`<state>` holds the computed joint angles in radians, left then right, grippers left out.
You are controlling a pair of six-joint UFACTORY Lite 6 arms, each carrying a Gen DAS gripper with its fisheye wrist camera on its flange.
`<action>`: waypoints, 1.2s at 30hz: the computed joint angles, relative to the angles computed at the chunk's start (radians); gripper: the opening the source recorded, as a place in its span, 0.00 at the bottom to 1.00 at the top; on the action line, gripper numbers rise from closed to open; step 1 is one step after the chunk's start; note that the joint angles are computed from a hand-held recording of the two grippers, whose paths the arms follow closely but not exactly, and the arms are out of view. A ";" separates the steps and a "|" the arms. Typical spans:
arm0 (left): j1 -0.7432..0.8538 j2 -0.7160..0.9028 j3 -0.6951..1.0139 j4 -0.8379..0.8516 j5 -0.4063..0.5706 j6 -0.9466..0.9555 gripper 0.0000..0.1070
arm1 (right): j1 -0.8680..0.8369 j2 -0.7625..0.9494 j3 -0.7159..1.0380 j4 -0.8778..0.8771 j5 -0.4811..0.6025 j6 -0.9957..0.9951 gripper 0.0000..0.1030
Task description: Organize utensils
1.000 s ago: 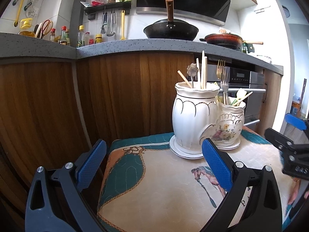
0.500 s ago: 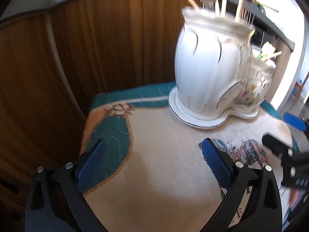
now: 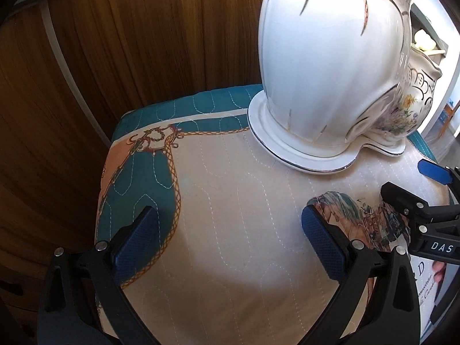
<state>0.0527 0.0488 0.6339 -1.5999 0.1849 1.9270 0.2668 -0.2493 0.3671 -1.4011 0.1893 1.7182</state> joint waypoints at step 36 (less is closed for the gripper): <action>0.093 -0.075 -0.029 -0.101 0.141 0.106 0.91 | 0.183 -0.325 -0.112 0.083 0.236 -0.030 0.96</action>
<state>0.1459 -0.0260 0.6047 -1.7008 0.3264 2.0332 0.4494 -0.5743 0.2551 -1.3182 0.4248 1.6883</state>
